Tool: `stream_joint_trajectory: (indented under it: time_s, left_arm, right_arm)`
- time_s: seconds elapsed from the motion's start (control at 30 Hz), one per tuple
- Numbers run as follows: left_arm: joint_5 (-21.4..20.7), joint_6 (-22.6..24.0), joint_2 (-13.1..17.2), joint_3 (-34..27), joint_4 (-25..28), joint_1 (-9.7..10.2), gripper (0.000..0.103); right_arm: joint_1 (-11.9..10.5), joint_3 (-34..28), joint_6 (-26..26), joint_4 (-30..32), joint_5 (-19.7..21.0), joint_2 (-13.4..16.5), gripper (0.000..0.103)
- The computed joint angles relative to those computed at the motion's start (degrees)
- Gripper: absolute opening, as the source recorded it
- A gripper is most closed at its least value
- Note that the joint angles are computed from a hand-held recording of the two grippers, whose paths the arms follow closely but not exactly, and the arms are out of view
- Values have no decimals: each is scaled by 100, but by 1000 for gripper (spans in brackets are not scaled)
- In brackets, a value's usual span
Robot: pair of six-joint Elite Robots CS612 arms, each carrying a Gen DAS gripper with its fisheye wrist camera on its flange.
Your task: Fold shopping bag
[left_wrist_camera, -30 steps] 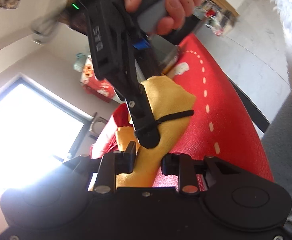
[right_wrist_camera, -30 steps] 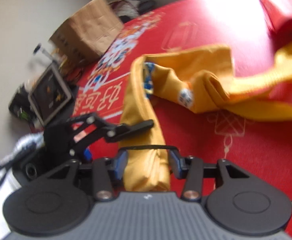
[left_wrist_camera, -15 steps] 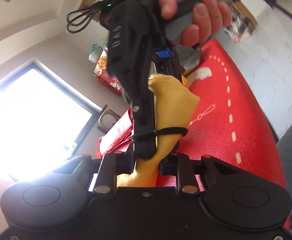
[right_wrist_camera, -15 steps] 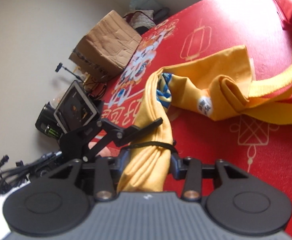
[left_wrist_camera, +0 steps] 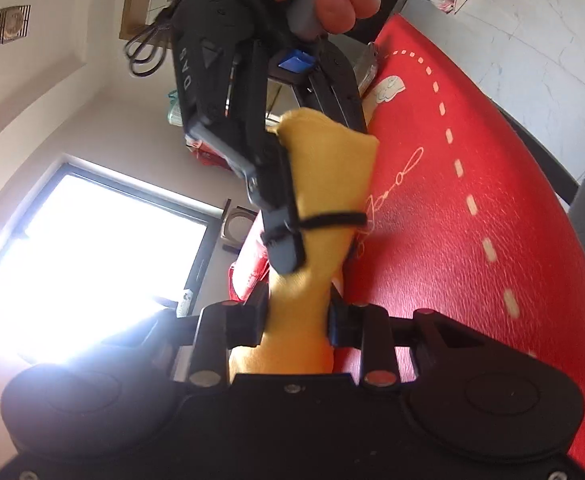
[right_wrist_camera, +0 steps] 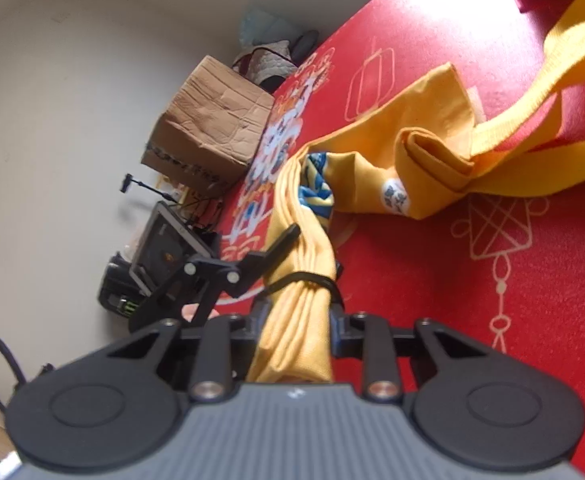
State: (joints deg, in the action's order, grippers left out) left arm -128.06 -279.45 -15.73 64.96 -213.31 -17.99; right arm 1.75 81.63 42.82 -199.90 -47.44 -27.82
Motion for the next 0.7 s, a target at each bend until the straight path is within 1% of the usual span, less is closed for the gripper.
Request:
stream_joint_trajectory:
  time_s: [0.03,0.07,0.1,0.13,0.17,0.2,0.23,0.3,0.33,0.4,0.5,0.53,0.57,0.6,0.63,0.7]
  left_arm:
    - [101,-39,-40,48,18,-7,36]
    - [279,-71,-114,145,50,-21,51]
    - [474,-81,-194,255,94,-36,61]
    - [655,-101,-255,339,114,-44,74]
    - [833,-228,-295,390,126,-47,74]
    - [1022,-450,-335,431,159,-55,72]
    - [1100,-831,-377,463,217,-45,69]
    - [1024,-1913,-467,511,373,10,68]
    - [909,-2471,-505,527,427,45,67]
    - [641,-3512,-577,560,541,112,67]
    - [472,-5137,-648,563,610,187,63]
    - [497,-5528,-662,553,636,200,58]
    - [541,-5830,-667,538,644,208,52]
    - [587,-6131,-674,525,656,216,49]
    - [625,-6408,-666,495,667,234,43]
    - [688,-6912,-619,394,695,291,41]
  right_arm:
    - [-6,-32,103,-102,36,33,25]
    - [-7,-73,256,-258,24,76,24]
    - [-15,-137,476,-473,16,140,24]
    - [-24,-193,685,-676,-1,199,23]
    - [-34,-278,958,-920,-20,282,23]
    - [-38,-428,1345,-1259,-54,417,23]
    - [-28,-601,1729,-1562,-117,559,23]
    - [11,-897,2243,-1878,-216,778,23]
    - [38,-1063,2470,-1999,-265,893,23]
    - [109,-1372,2750,-2112,-402,1088,23]
    - [199,-1671,2897,-2145,-565,1261,23]
    - [222,-1722,2879,-2126,-597,1288,23]
    - [242,-1747,2825,-2099,-626,1299,23]
    - [258,-1761,2777,-2074,-662,1303,23]
    - [264,-1760,2742,-2065,-689,1303,23]
    - [287,-1765,2734,-2100,-783,1310,23]
